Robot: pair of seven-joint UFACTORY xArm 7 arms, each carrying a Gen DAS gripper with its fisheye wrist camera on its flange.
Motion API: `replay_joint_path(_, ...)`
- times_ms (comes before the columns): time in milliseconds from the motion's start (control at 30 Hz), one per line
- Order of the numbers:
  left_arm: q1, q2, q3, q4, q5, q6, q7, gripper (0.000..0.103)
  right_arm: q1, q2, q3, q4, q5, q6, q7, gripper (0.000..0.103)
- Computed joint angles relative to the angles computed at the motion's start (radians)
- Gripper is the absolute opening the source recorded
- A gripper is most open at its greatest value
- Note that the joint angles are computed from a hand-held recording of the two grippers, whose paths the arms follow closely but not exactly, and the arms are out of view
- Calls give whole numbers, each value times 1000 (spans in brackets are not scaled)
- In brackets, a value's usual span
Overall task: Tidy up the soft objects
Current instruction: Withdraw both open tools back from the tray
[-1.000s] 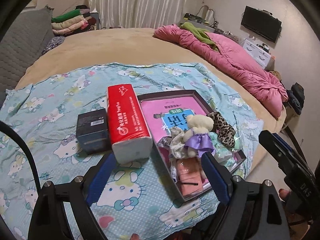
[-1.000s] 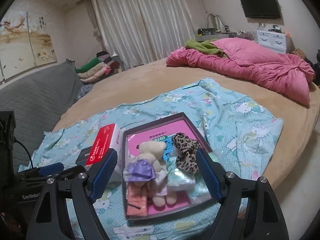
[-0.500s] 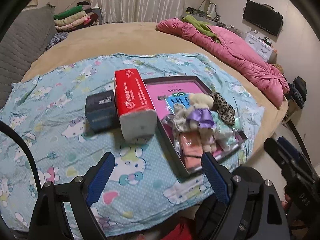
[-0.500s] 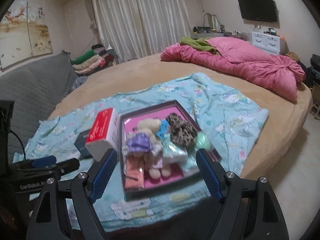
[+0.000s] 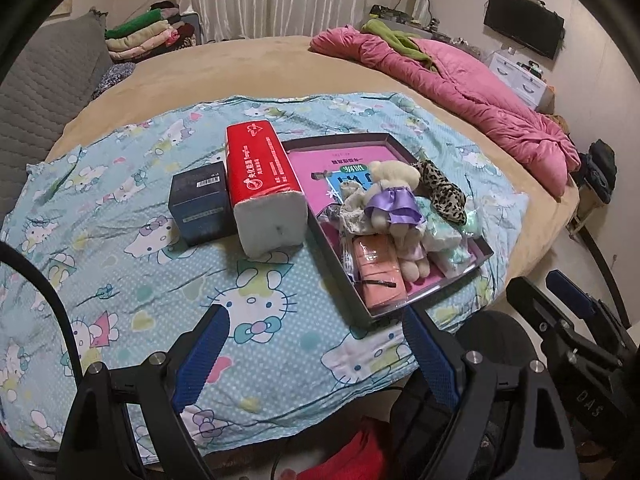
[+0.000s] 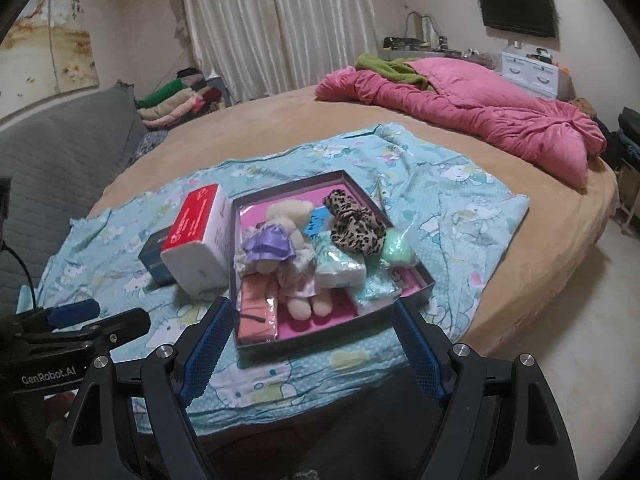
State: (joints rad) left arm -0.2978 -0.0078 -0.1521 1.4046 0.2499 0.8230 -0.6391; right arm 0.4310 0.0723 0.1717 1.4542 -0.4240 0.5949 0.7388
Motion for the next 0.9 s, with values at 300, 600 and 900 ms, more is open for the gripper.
replay_joint_path(300,-2,-3,-3,-3,3,13,0,88,4,3,2,3,1,7,-9,82)
replay_joint_path(600,-8,4,-4,9,9,35,-5,88,1,8,-1,5,30,11,-15,82)
replay_joint_path(900,-9,5,-3,7,20,38,-10,88,-5,9,-5,-2,56,2,-13,82)
